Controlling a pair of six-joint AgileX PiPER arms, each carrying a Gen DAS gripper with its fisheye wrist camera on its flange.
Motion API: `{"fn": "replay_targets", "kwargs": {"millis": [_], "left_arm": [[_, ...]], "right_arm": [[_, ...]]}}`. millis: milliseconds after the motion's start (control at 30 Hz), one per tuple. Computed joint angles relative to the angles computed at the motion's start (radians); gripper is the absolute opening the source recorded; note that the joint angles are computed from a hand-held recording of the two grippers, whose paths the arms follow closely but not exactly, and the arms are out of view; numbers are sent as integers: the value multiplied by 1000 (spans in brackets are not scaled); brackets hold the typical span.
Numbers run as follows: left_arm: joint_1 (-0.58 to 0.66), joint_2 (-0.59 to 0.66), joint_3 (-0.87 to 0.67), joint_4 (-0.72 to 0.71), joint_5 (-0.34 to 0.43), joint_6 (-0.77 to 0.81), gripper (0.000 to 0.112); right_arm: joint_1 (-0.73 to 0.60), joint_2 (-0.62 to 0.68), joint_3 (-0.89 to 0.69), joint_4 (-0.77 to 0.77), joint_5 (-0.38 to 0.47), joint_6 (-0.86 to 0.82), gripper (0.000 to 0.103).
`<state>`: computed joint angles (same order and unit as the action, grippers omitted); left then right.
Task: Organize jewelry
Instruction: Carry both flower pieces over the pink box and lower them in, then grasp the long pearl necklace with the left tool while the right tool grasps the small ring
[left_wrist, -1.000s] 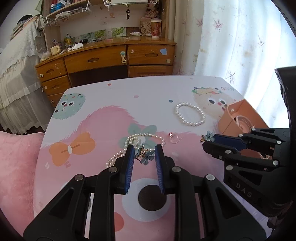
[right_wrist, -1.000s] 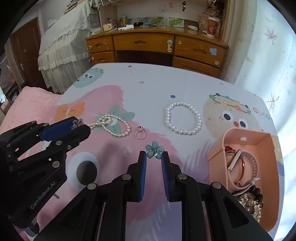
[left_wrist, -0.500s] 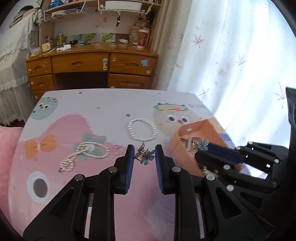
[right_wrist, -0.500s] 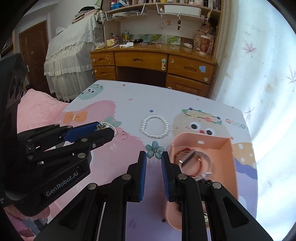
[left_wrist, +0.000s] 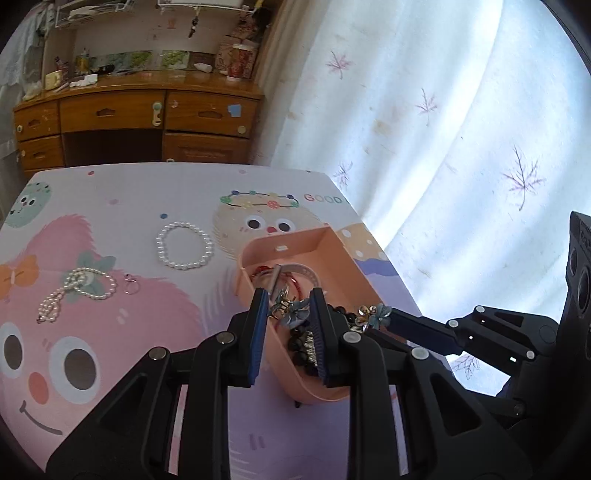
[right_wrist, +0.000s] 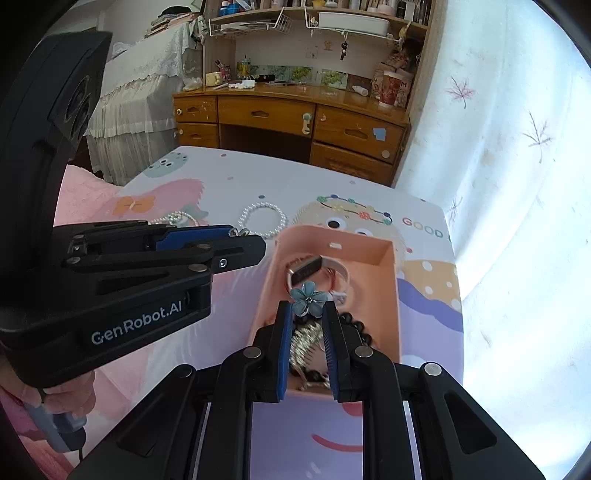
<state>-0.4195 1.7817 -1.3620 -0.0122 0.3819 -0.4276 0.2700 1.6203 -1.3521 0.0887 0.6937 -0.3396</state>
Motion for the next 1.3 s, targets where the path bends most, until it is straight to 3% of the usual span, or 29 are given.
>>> {"fn": "replay_targets", "kwargs": {"millis": [433,500,567,600,867,1000,1300], "left_arm": [[-74,96,-117,-30,120,17,22],[-63,116,-146,-80,158,43,32],[-61,125,-159,-71,175,34,56],[-63,124,-156,-48,174,21,58],[-46,98,-136,47,241,-29,60],[-12,68,-89,85,258,-73,61],[96,1,39,229,274,-208,65]], "right_arm": [[-161,-2,27,33,35,-26,19],[-180,4,18,62,45,-31,26],[-187,5,13,82,52,-35,26],[-184,3,13,77,55,-25,26],[-158,24,-16,99,102,28,26],[-145,52,-61,141,141,54,37],[-107,153,-200,279,254,110,38]]}}
